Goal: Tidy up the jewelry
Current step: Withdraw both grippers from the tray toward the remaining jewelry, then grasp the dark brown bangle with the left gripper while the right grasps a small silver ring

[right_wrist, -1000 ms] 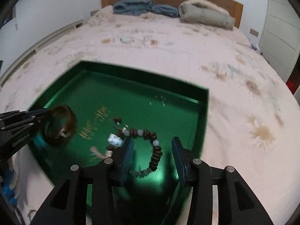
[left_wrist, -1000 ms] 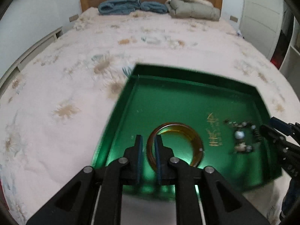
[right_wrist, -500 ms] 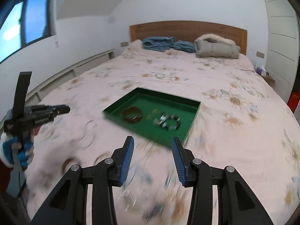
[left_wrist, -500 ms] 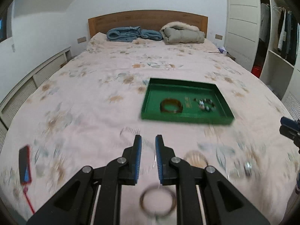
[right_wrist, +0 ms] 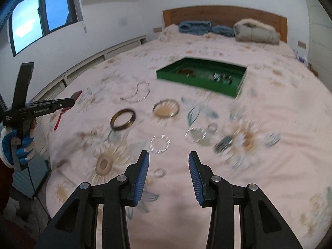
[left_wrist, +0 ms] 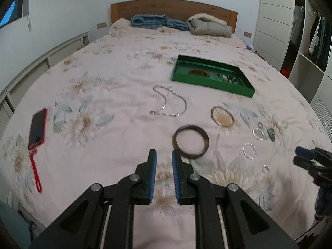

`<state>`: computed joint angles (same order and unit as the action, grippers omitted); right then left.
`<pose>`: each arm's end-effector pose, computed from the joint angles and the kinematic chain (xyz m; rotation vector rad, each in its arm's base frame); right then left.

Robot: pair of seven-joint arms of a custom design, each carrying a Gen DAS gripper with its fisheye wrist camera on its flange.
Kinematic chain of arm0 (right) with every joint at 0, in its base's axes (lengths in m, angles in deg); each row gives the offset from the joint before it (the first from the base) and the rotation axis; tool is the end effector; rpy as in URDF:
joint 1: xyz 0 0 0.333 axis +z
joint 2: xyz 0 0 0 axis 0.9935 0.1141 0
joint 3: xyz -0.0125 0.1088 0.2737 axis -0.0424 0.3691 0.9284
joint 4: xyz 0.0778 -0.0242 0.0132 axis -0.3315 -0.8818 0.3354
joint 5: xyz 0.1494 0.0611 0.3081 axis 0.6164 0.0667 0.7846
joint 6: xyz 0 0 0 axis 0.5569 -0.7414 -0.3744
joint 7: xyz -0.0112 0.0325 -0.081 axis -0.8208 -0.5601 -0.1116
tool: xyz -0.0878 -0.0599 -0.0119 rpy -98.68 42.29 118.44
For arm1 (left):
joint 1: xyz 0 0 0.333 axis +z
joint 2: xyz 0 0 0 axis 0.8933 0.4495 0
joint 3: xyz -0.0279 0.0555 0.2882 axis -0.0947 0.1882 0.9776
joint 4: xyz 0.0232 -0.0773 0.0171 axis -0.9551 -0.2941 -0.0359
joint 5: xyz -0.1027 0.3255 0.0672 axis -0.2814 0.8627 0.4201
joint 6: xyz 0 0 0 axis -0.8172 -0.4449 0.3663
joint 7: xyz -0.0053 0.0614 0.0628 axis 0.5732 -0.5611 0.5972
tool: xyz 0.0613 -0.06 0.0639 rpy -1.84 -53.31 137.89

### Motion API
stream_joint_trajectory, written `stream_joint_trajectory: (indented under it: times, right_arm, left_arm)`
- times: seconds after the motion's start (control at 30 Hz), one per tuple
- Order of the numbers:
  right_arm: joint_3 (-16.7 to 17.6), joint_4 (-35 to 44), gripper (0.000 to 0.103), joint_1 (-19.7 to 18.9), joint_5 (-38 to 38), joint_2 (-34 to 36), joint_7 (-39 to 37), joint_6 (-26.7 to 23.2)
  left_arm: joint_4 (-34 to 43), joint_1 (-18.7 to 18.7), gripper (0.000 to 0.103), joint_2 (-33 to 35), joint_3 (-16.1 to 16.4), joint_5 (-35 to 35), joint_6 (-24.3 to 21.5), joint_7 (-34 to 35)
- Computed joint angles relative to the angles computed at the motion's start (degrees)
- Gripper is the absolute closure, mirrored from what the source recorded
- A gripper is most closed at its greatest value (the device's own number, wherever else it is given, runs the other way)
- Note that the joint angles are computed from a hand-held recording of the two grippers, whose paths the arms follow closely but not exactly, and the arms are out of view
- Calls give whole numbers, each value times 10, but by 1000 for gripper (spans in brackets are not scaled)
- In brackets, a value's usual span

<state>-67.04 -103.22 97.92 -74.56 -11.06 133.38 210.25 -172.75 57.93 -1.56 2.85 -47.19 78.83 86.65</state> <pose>0.3812 0.0821 0.5529 -1.6659 1.7453 -0.5422 0.4824 -0.1069 0.5982 -1.4234 2.2216 -0.8885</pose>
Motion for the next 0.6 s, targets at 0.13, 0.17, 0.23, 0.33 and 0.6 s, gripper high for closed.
stream_joint_trajectory:
  times: [0.13,0.17,0.23,0.33,0.6]
  right_arm:
    - [-6,-3,64,14,14,29,-2,9]
    - [-9,-6,64,16,18,31,-5,12]
    - [-16,-2,64,25,30,50,-15,17]
    - [-24,4,64,33,47,70,-30,23]
    - [-19,17,64,33,74,107,-66,19]
  left_arm:
    - [8,-5,87,22,-4,-8,-6,-3]
    - [13,-6,84,31,-7,-6,-5,-7]
    - [23,-8,81,49,-12,1,-1,-16]
    - [50,-11,81,84,-18,4,-6,-27]
    - [111,-18,81,168,-28,55,-12,-93]
